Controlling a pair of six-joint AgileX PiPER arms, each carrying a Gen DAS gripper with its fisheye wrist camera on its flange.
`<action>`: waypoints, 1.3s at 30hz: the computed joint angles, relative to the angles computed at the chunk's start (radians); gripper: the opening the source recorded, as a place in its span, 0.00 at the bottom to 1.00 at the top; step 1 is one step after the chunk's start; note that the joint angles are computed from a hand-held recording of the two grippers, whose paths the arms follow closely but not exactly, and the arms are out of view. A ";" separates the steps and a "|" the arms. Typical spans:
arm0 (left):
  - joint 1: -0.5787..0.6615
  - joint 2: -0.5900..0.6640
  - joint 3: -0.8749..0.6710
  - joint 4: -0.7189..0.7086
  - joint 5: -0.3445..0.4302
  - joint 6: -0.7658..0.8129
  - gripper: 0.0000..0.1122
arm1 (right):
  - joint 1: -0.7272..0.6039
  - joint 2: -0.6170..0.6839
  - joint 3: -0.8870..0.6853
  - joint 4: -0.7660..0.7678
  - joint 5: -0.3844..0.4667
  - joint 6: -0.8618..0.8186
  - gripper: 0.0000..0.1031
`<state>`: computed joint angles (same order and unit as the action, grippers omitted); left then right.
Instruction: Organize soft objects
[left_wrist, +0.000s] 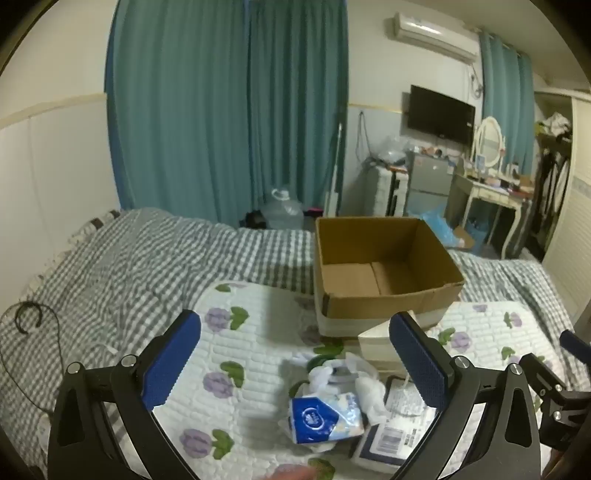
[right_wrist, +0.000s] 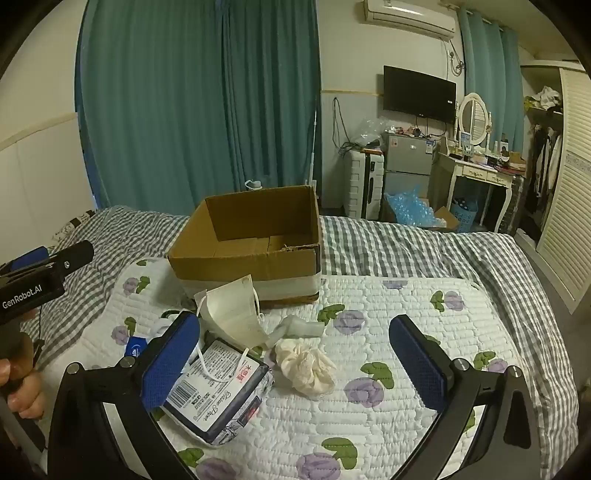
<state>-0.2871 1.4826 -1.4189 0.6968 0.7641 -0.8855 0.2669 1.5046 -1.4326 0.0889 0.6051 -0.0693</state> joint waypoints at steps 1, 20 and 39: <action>-0.003 -0.006 0.008 0.018 -0.006 -0.008 0.92 | 0.002 0.002 -0.006 -0.012 0.012 0.009 1.00; -0.014 -0.004 -0.001 0.050 0.013 -0.009 0.92 | 0.009 -0.008 0.009 -0.047 -0.004 0.030 1.00; 0.011 -0.007 0.010 -0.019 -0.013 0.003 0.92 | 0.020 -0.020 0.009 -0.072 -0.017 0.036 1.00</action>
<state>-0.2760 1.4754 -1.4087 0.6783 0.7514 -0.8823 0.2865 1.4850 -1.4236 0.0165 0.5885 -0.0337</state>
